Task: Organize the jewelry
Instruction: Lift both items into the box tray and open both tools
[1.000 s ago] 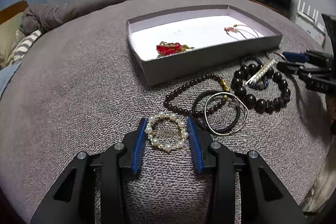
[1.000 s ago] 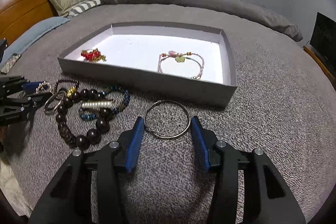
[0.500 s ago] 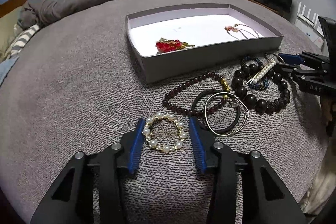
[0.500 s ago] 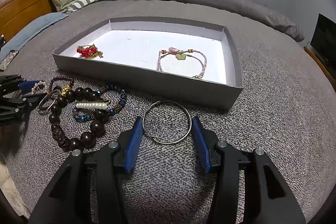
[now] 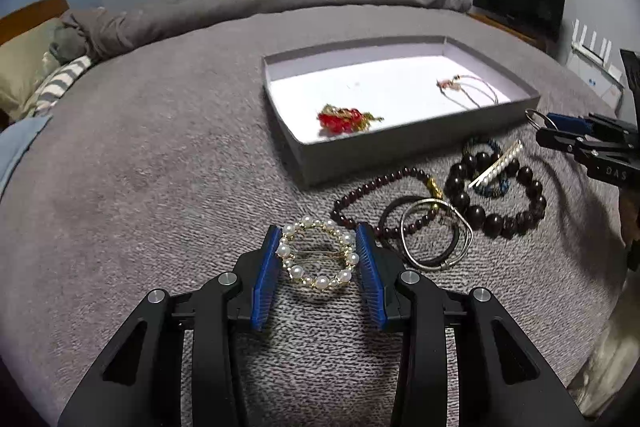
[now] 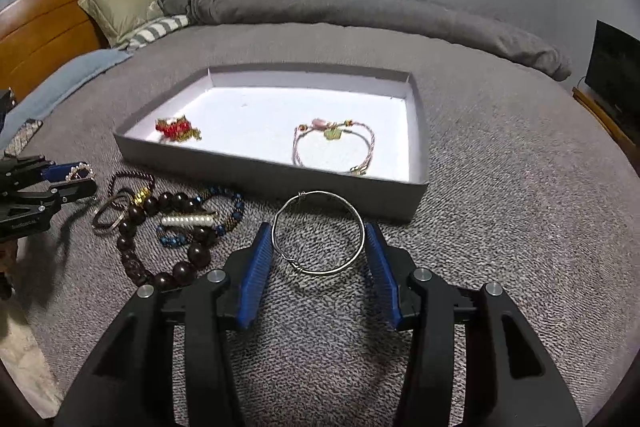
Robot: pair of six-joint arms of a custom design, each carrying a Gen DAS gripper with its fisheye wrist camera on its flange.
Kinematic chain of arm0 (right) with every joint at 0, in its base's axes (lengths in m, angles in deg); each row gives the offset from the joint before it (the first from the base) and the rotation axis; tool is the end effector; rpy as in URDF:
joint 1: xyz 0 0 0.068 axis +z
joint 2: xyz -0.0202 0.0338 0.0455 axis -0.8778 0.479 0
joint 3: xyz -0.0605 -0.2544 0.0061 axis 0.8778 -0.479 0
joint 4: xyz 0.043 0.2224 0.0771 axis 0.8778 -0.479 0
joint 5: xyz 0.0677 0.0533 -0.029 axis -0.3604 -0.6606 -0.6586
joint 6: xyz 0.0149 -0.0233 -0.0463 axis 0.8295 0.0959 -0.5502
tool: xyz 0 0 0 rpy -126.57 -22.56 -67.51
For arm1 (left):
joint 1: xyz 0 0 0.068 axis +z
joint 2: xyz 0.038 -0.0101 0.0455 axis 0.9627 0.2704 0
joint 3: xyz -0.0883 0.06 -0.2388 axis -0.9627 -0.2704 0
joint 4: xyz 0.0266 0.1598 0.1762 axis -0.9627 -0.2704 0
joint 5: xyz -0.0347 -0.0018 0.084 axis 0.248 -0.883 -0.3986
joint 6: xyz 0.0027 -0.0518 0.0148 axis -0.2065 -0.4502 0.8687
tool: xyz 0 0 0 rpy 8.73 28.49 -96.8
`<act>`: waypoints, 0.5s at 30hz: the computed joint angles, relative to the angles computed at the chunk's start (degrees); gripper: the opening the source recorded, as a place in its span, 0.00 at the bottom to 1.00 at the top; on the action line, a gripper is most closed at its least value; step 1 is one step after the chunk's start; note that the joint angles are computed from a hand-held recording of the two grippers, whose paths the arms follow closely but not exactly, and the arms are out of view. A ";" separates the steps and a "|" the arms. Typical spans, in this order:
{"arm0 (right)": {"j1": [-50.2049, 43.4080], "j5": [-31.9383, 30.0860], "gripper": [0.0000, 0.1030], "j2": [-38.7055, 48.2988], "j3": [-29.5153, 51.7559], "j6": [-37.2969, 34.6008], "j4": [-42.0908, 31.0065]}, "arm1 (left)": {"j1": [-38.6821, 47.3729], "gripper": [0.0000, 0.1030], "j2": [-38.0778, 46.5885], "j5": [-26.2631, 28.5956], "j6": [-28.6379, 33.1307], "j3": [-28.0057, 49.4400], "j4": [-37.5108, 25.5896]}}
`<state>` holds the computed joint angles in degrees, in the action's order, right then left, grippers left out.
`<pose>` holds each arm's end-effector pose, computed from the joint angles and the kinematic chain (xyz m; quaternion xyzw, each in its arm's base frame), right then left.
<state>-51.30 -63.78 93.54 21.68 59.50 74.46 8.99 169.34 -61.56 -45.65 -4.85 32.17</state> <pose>0.2502 0.0574 0.1064 -0.3011 0.8642 0.1351 0.3798 0.1242 -0.2124 0.1059 -0.0551 0.9229 0.0410 0.3788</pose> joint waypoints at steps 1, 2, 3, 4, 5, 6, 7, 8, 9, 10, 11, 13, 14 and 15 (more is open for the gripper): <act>-0.29 -0.48 0.46 -0.82 -0.28 -0.12 -0.34 | -0.25 0.39 -0.68 -0.36 -0.38 0.09 -0.72; -0.43 -0.86 0.46 -1.49 -0.39 -0.09 -0.75 | -0.51 0.39 -1.18 -0.76 -0.60 0.29 -1.27; -0.62 -1.44 0.46 -2.23 -0.39 -0.03 -1.44 | -0.76 0.39 -1.79 -1.21 -0.75 0.49 -1.81; -0.79 -2.33 0.46 -3.46 -0.48 0.23 -2.18 | -1.01 0.39 -2.73 -1.74 -0.66 0.82 -2.41; -0.81 -2.82 0.46 -4.53 -0.70 0.40 -2.43 | -1.26 0.39 -3.26 -2.22 -0.55 1.14 -2.91; -0.75 -2.94 0.46 -5.33 -0.86 0.41 -2.55 | -1.41 0.39 -3.74 -2.92 -0.23 1.77 -3.66; -0.37 -2.76 0.46 -6.38 -1.03 0.44 -2.58 | -1.36 0.39 -3.99 -3.30 0.21 2.34 -4.15; -0.18 -2.58 0.46 -7.00 -1.06 0.47 -2.67 | -1.06 0.39 -4.34 -3.41 1.05 2.72 -4.14; 0.07 -2.28 0.46 -7.12 -0.76 0.58 -2.71 | -0.71 0.39 -4.68 -3.35 1.99 2.92 -3.67; 0.54 -1.76 0.46 -7.08 -0.17 0.84 -2.89 | -0.20 0.39 -5.07 -3.21 3.15 3.26 -3.11; 1.05 -1.20 0.46 -6.85 0.35 1.33 -2.77 | 0.32 0.39 -5.27 -2.98 4.24 3.67 -2.72; 1.72 -0.64 0.46 -6.23 2.27 2.05 -3.55 | 1.84 0.39 -5.47 -2.28 7.29 4.78 -1.57; 2.06 -0.44 0.46 -5.73 3.46 2.44 -3.91 | 2.79 0.39 -5.40 -2.05 9.05 5.51 -1.14; 2.37 -0.16 0.46 -5.13 4.35 2.78 -3.97 | 3.16 0.39 -5.41 -2.02 9.68 5.91 -1.19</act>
<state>-48.93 -63.93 88.41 26.03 62.29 70.49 12.15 163.93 -63.58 -35.97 1.06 30.98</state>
